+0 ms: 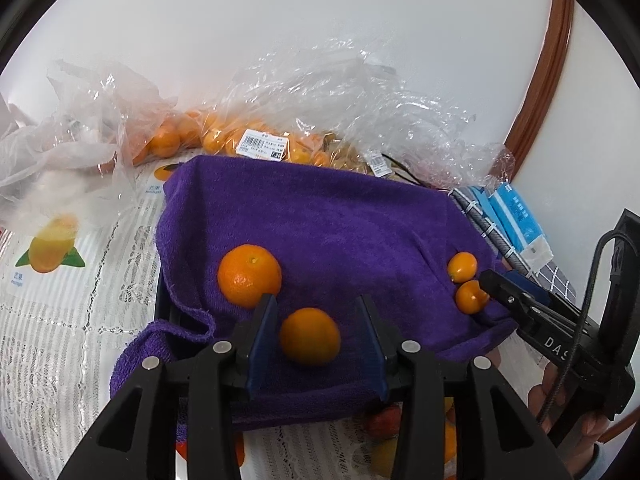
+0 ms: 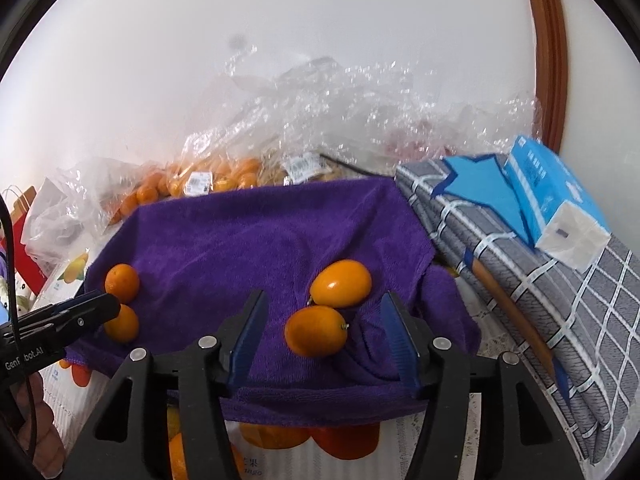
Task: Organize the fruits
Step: 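Lower and open both tools to set the fruits beside the earlier ones, then move both open tools back to the loose fruits in front of the towel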
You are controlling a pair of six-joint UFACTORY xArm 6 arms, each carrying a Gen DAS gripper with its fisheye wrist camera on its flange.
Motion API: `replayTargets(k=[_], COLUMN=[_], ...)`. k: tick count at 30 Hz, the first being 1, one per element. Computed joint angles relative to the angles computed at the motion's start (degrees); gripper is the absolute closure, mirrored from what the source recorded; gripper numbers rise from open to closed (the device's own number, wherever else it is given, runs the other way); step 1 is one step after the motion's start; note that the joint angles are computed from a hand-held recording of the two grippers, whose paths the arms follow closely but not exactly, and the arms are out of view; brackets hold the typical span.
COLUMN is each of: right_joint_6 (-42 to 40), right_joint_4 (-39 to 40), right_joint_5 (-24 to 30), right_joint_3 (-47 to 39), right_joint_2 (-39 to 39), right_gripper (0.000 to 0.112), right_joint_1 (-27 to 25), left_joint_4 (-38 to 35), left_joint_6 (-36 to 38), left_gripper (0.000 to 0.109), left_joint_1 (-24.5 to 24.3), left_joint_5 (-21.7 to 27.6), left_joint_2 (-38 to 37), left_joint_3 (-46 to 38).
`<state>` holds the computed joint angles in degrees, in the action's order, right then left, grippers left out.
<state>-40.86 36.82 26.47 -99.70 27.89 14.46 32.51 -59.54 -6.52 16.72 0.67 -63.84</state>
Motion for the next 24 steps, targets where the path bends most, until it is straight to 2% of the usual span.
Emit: replayTargets(k=[3, 7, 12, 17, 20, 24], right_joint_6=[-2.89, 1.55, 4.46, 8.03, 7.45, 9.55], right_joint_4=[4.51, 2.43, -1.51, -5.68, -4.58, -8.79], right_joint_5=[-1.8, -1.07, -3.43, -1.49, -3.48, 1.11], right_joint_3=[1.04, 1.37, 5.69, 9.54, 13.54, 15.28], right_joint_2=[-1.07, -2.7, -6.66, -10.65, -14.08, -16.78], right_gripper=[0.04, 0.04, 0.04, 0.04, 0.04, 0.04], right_joint_1=[-0.03, -0.7, -1.47, -3.35, -3.99, -5.3], left_joint_4=[1.52, 5.32, 10.46, 14.55, 10.52, 8.62], left_joint_6=[-0.76, -3.94, -8.29, -11.76, -9.36, -8.03], left_gripper=[0.067, 0.067, 0.067, 0.067, 0.067, 0.067], left_joint_1=[-0.15, -0.28, -0.12, -0.28, 0.49, 1.08], left_joint_5=[-0.17, -0.6, -1.25, 0.22, -2.25, -4.17], left_joint_2=[-0.39, -1.05, -2.33, -3.22, -3.86, -4.51], left_joint_3=[0.12, 0.24, 0.91, 1.08, 2.37, 3.49])
